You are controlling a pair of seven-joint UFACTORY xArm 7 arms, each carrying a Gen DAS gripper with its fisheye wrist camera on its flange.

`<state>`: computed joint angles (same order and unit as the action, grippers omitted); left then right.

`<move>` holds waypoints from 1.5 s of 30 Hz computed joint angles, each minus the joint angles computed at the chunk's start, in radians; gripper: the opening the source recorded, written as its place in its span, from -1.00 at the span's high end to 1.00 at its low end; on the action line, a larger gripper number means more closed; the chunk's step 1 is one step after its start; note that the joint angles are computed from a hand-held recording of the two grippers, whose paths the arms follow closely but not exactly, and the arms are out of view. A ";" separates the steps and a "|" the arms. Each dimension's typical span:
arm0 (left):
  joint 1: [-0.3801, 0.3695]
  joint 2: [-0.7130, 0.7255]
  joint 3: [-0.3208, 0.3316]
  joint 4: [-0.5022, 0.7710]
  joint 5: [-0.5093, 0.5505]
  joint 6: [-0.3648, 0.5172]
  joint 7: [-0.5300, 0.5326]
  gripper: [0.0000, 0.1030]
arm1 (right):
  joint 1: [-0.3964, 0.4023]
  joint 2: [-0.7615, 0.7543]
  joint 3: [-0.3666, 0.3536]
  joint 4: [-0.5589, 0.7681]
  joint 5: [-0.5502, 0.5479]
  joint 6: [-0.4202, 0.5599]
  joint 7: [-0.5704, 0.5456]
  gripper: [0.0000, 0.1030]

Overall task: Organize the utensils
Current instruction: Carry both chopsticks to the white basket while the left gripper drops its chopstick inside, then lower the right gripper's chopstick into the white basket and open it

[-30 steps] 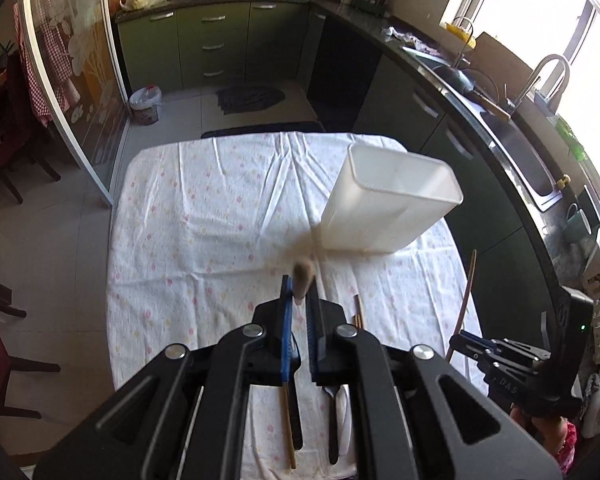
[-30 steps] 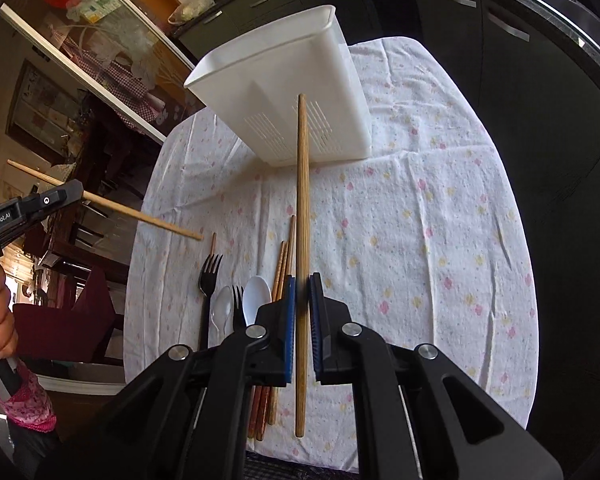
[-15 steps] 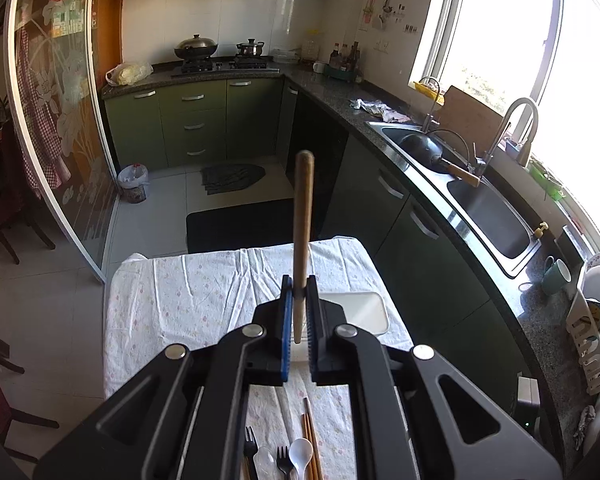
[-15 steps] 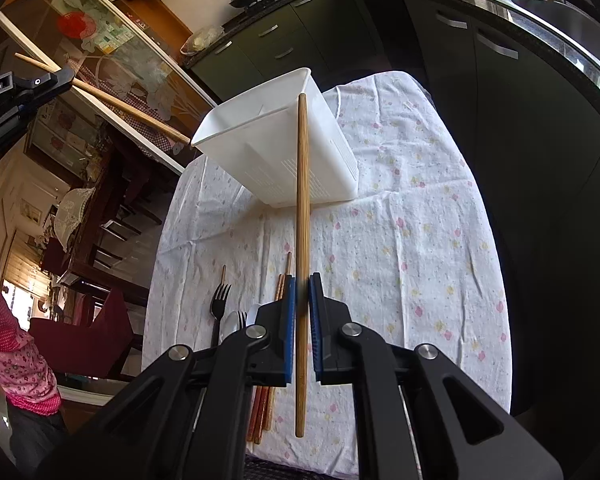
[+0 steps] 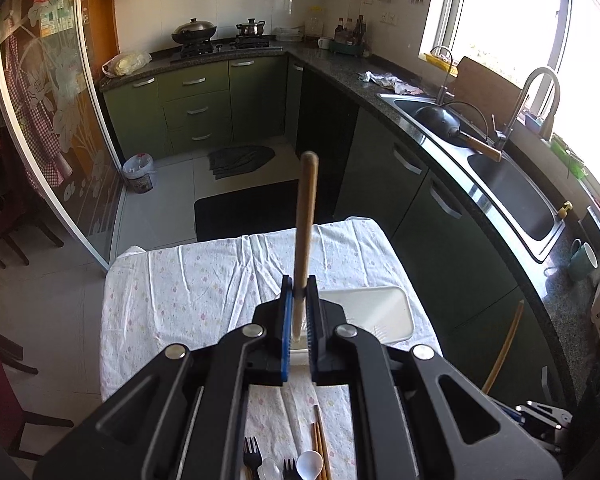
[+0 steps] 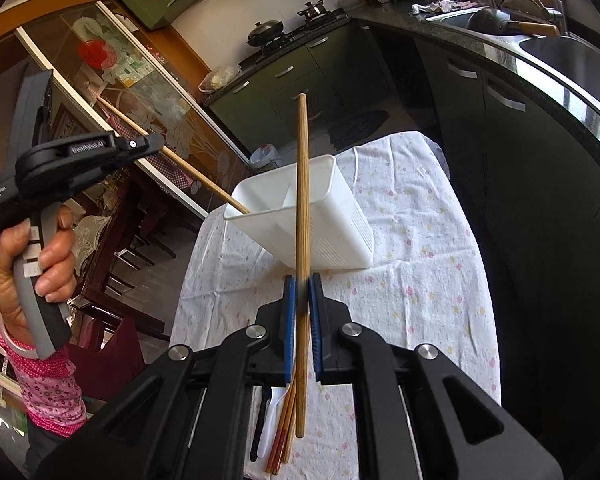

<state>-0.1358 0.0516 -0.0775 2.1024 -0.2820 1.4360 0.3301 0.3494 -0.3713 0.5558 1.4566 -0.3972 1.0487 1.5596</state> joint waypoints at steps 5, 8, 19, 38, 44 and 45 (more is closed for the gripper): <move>-0.010 -0.033 -0.003 -0.119 0.020 -0.041 0.009 0.87 | -0.084 0.054 0.052 0.135 -0.186 0.043 0.016 0.85; -0.014 -0.052 -0.002 -0.180 0.030 -0.070 0.012 0.87 | -0.107 0.112 0.069 0.216 -0.298 0.077 0.033 0.85; -0.015 -0.077 0.005 -0.275 0.043 -0.106 0.046 0.87 | -0.037 0.336 0.035 0.406 -0.580 0.198 0.058 0.85; 0.029 -0.097 0.045 -0.214 -0.115 -0.043 0.107 0.66 | 0.215 0.431 -0.165 0.237 -0.665 0.172 0.110 0.83; 0.061 -0.131 0.079 -0.209 -0.213 -0.015 0.142 0.39 | 0.299 0.422 -0.224 0.225 -0.677 0.191 0.108 0.33; 0.068 -0.141 0.089 -0.214 -0.232 -0.009 0.153 0.38 | 0.313 0.416 -0.231 0.222 -0.683 0.201 0.107 0.33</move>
<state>-0.0681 -0.0893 0.0112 1.8885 -0.5142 1.4272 0.4832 0.6623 0.0452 0.3247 1.6784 -1.0804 1.2494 1.6662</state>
